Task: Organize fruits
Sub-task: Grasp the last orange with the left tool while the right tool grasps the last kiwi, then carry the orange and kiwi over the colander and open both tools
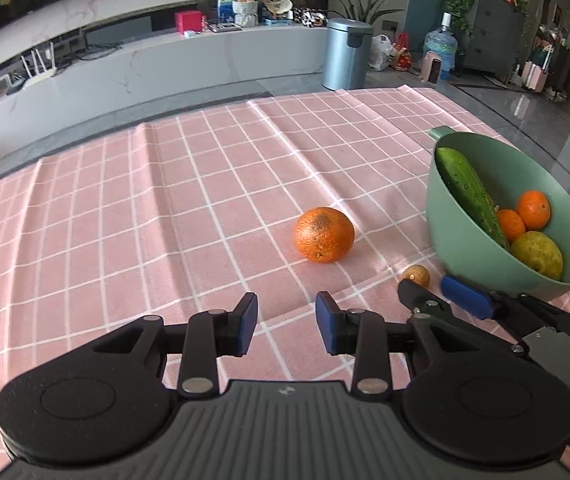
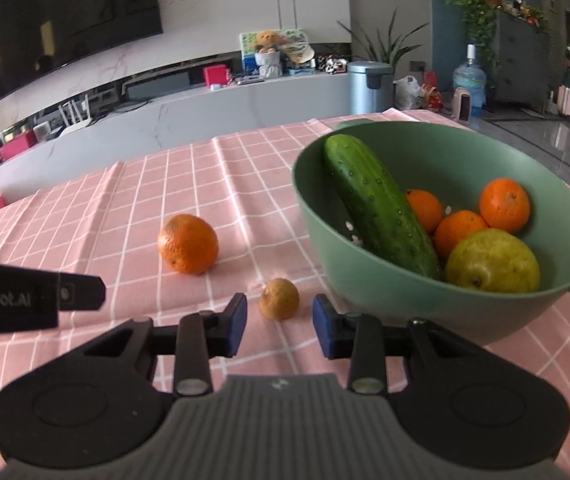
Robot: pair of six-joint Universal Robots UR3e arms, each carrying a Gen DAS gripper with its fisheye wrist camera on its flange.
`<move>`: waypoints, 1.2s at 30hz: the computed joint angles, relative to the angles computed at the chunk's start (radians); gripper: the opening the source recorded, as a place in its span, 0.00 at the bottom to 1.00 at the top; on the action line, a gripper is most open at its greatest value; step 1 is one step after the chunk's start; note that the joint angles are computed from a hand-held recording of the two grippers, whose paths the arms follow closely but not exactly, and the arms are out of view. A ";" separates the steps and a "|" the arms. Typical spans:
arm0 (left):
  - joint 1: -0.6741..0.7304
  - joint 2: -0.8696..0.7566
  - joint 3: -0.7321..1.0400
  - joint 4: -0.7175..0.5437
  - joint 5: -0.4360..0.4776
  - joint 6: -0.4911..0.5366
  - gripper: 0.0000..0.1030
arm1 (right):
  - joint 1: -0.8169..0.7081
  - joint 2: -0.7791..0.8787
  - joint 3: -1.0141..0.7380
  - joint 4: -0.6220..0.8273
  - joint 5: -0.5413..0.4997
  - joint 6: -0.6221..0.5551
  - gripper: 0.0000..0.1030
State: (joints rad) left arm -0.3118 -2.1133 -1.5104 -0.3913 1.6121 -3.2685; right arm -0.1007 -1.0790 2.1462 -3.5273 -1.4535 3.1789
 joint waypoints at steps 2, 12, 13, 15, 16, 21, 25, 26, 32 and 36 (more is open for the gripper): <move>0.005 -0.014 0.012 0.002 -0.009 0.014 0.39 | 0.014 0.027 -0.024 -0.004 -0.016 0.015 0.28; 0.026 -0.063 0.062 0.013 -0.046 0.036 0.50 | 0.022 0.073 -0.067 0.003 -0.032 0.054 0.18; 0.026 -0.070 0.070 0.016 -0.050 0.040 0.53 | 0.012 0.065 -0.060 0.010 -0.018 0.050 0.18; 0.025 -0.091 0.102 0.004 -0.062 0.052 0.55 | -0.011 0.037 -0.036 0.028 0.015 0.042 0.18; 0.023 -0.105 0.125 -0.009 -0.066 0.060 0.57 | -0.026 0.018 -0.023 0.042 0.035 0.032 0.18; 0.003 -0.202 0.263 -0.044 -0.064 0.078 0.69 | -0.096 -0.082 0.035 0.137 0.130 -0.009 0.18; -0.011 -0.277 0.368 -0.067 -0.035 0.064 0.70 | -0.145 -0.156 0.062 0.228 0.189 -0.049 0.18; -0.010 -0.289 0.387 -0.077 -0.034 0.055 0.70 | -0.156 -0.173 0.071 0.244 0.199 -0.057 0.18; -0.009 -0.328 0.454 -0.120 -0.031 0.013 0.58 | -0.217 -0.259 0.102 0.346 0.264 -0.107 0.18; -0.011 -0.322 0.461 -0.144 -0.033 -0.017 0.51 | -0.255 -0.314 0.115 0.424 0.308 -0.152 0.18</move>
